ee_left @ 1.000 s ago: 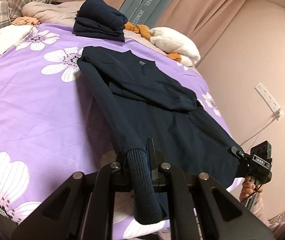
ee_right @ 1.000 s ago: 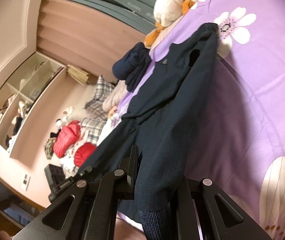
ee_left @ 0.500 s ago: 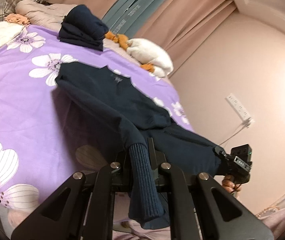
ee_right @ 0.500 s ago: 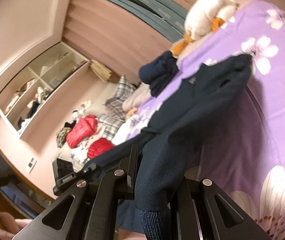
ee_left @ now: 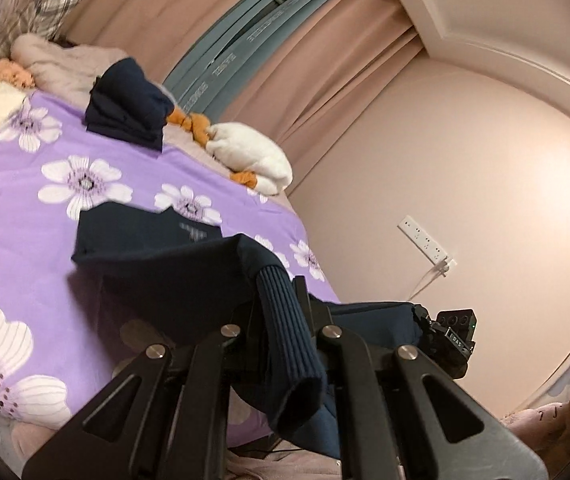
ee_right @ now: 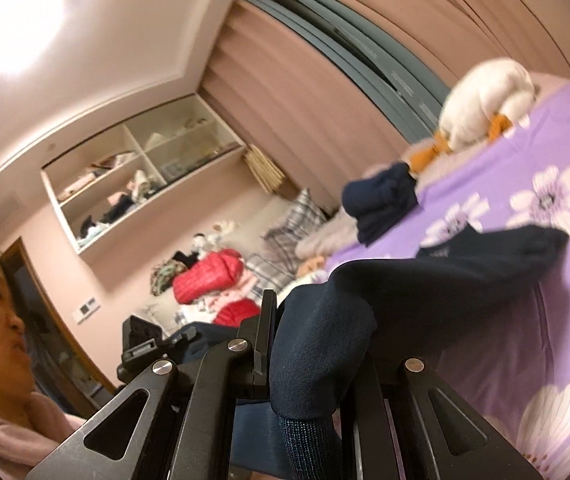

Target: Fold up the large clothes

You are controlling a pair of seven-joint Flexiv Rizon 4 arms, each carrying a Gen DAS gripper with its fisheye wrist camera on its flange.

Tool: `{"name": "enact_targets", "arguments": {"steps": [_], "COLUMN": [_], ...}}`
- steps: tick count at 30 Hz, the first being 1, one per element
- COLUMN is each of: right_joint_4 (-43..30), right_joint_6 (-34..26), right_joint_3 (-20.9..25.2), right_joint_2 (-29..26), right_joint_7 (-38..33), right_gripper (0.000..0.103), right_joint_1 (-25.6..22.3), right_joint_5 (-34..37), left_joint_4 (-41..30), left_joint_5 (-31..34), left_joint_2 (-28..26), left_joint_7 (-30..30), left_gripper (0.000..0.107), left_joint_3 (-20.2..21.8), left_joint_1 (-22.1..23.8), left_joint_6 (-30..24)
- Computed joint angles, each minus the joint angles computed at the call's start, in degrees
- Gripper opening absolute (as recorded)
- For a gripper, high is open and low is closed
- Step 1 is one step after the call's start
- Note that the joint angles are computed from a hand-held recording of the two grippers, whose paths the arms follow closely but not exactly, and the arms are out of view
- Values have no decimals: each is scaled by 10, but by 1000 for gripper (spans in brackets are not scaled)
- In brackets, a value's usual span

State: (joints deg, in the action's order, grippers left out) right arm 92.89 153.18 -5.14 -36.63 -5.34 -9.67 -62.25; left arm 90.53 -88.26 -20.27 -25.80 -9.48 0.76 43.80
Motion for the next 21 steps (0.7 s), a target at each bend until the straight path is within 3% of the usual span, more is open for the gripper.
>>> {"name": "enact_targets", "arguments": {"steps": [6, 21], "right_joint_4": [-13, -83], "right_joint_6": [5, -54], "right_joint_3": [2, -4], "right_joint_2": [-5, -53], "right_joint_7": [-26, 98], "right_gripper": [13, 13], "right_joint_1": [5, -18], "right_joint_5": [21, 14], "left_joint_4": [-15, -158], "left_joint_5": [-6, 115], "left_joint_2": [-5, -123], "left_joint_7": [11, -138], "left_gripper": [9, 11], "left_joint_3": [0, -45], "left_joint_1": [0, 24], "left_joint_6": [14, 59]}}
